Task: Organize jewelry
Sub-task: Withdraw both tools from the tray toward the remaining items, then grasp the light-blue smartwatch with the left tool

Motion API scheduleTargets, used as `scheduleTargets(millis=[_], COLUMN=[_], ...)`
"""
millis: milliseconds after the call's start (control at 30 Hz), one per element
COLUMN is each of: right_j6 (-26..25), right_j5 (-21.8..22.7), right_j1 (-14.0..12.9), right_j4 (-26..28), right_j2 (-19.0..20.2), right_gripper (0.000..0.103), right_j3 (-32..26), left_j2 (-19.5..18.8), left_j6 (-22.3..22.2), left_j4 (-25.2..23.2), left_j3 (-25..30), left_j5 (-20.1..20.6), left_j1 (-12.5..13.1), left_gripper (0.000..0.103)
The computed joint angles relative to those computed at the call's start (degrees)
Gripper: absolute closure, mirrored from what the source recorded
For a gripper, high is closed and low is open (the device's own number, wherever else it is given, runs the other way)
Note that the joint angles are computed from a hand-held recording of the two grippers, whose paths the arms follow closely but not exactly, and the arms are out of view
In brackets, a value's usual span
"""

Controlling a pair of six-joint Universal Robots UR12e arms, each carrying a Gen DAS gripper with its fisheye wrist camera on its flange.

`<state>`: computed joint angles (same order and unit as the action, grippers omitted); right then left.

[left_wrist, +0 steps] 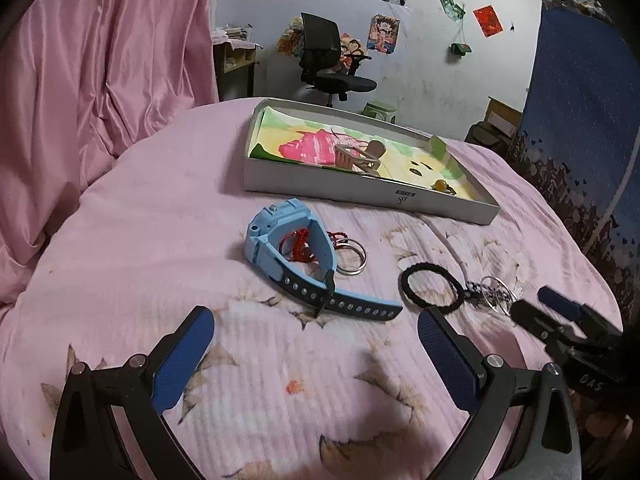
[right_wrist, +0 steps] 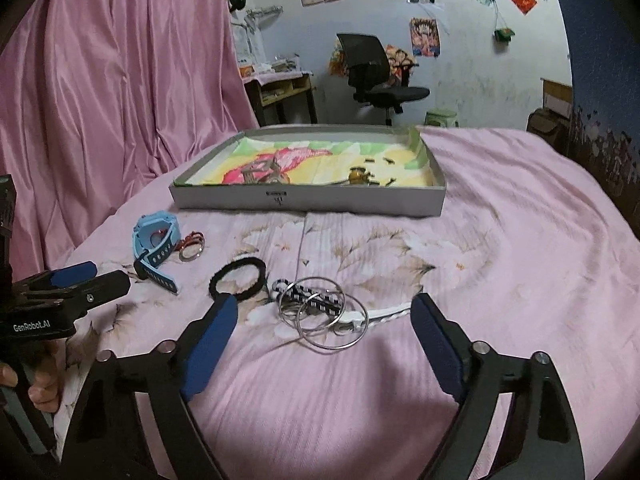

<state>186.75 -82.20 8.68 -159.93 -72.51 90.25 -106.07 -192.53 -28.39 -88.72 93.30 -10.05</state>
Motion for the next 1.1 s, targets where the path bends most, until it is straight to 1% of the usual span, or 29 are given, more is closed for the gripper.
scheduleTargets(millis=[67,133,233,400,500,667,700,733,767,800,867,900,967,1000,1067,1100], right_j6=[0.3,0.9,2.0,1.9,1.6,1.5,1.5,1.5,1.5,1.5,1.5,1.4,1.4,1.3,1.3,1.3], right_j5=[0.3,0.8,1.8,2.4,2.4,2.2,2.2,2.3,2.4,2.4,2.4,2.5,2.6,2.7,2.8,2.9], right_j1=[-0.1,-0.2,-0.5,-0.4,-0.3,-0.2,-0.1,-0.2,-0.2,-0.2,-0.2,-0.2,-0.3,-0.3,-0.3,-0.3], right_j4=[1.4,3.2,5.2,6.6,7.0,7.6,7.7,7.8,7.8,7.9,7.8,7.7,7.7,7.7,7.7,7.7], right_j2=[0.3,0.7,1.3,1.8,2.0,2.2,2.2,2.2,2.2,2.2,2.2,2.2,2.2,2.2,2.2,2.2], right_gripper=[0.025,0.031,0.035,0.037,0.037,0.042,0.045,0.048,0.049,0.051,0.052,0.053,0.057,0.059,0.061,0.062], right_j3=[-0.5,-1.0,-1.8,-2.4,-2.7,-3.1,-3.1,-3.1,-3.2,-3.2,-3.1,-3.1,-3.1,-3.1,-3.0,-3.0], left_j2=[-0.3,-0.8,-1.3,-1.9,-2.3,-2.8,-2.9,-2.9,-2.9,-2.8,-2.8,-2.7,-2.6,-2.6,-2.3,-2.1], left_j6=[-0.4,-0.8,-1.2,-2.6,-3.4,-3.6,-3.5,-3.3,-3.2,-3.0,-2.7,-2.4,-2.2,-2.3,-2.9,-3.2], left_j4=[-0.1,-0.3,-0.5,-1.0,-1.8,-3.4,-3.5,-3.6,-3.6,-3.6,-3.7,-3.7,-3.5,-3.6,-3.7,-3.6], left_j3=[0.4,0.8,1.4,2.1,2.7,3.6,3.7,3.7,3.6,3.6,3.5,3.4,3.3,3.2,2.9,2.7], left_j5=[-0.3,-0.5,-0.2,0.1,0.7,2.3,2.6,2.6,2.4,2.0,1.5,1.4,1.4,1.1,0.3,0.0], left_j1=[0.1,0.1,0.1,0.3,0.4,0.0,0.0,-0.1,-0.1,0.0,-0.1,-0.1,-0.2,-0.2,0.0,0.0], left_gripper=[0.0,0.001,0.002,0.007,0.013,0.028,0.031,0.036,0.041,0.044,0.054,0.055,0.064,0.067,0.076,0.079])
